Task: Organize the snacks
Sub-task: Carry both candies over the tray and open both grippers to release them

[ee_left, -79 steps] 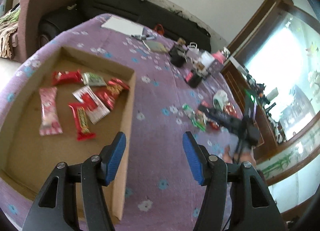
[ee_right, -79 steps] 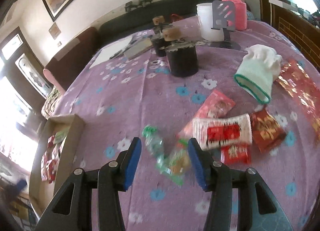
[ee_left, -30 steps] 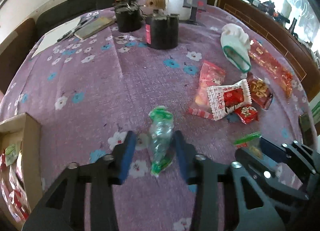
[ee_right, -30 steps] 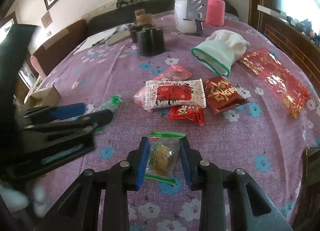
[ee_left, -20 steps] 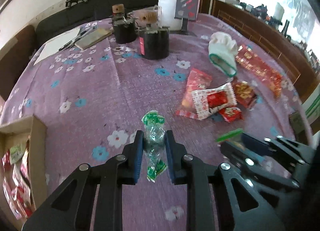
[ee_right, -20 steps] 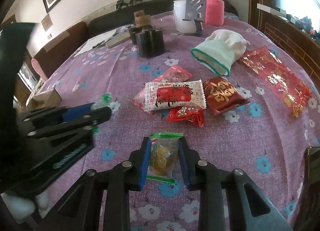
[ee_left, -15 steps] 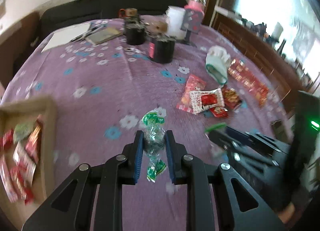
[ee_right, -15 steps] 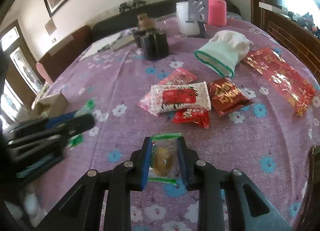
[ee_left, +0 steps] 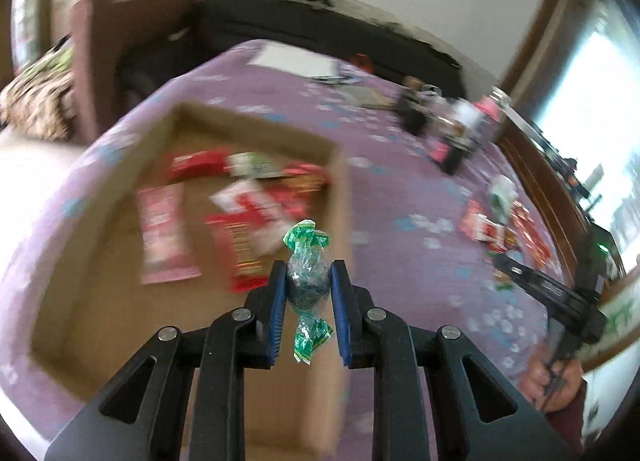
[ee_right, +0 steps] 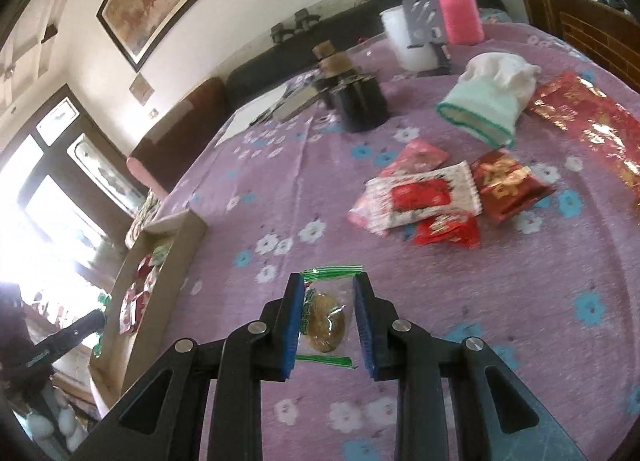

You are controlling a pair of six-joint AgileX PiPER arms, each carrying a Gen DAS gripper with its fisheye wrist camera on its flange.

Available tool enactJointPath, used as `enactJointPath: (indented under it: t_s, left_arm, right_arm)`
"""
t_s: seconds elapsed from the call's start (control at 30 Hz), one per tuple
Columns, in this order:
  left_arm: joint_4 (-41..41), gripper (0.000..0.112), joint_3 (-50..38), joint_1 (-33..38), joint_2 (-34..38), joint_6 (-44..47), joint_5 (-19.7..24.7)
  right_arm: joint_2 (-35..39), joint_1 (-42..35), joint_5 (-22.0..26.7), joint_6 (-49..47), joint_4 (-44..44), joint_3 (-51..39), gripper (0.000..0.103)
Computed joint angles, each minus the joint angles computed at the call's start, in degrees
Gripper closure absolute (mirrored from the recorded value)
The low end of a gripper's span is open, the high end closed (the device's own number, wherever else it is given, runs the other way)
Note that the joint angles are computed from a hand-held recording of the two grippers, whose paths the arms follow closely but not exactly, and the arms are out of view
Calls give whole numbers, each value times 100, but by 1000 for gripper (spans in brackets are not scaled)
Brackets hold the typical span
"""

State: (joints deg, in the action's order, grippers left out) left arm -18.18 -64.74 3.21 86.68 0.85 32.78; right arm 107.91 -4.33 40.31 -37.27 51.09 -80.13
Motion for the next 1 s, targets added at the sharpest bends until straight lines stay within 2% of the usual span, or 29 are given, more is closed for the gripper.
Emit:
enactJointPath:
  t_s: [0.13,0.23,0.4,0.57,0.87,1.0]
  left_arm:
    - [-252,93,52,641,126,347,157]
    - [-41,93,-171,832,402,322,315]
    - [183,93,-769,1031,1017,240,653]
    - [28,93,-1270,1192,1492,416,883]
    - [190,93,-2123,1175,2039,168,1215]
    - [-280,93,-1969,1396,1922,428,1263]
  right_arm:
    - [-249,554,122,344,-374,-90,77]
    - [-253,1007,265,640,-677,-410,78]
    - [203,1949,534,1483,-1481,-1408,78]
    - [701,2657,696,2036,-2071,-2153,78]
    - [1500,3312,1182,2700,-2775,-3345,78]
    - [1575,3465,1309,2649,-2782,-3408,78]
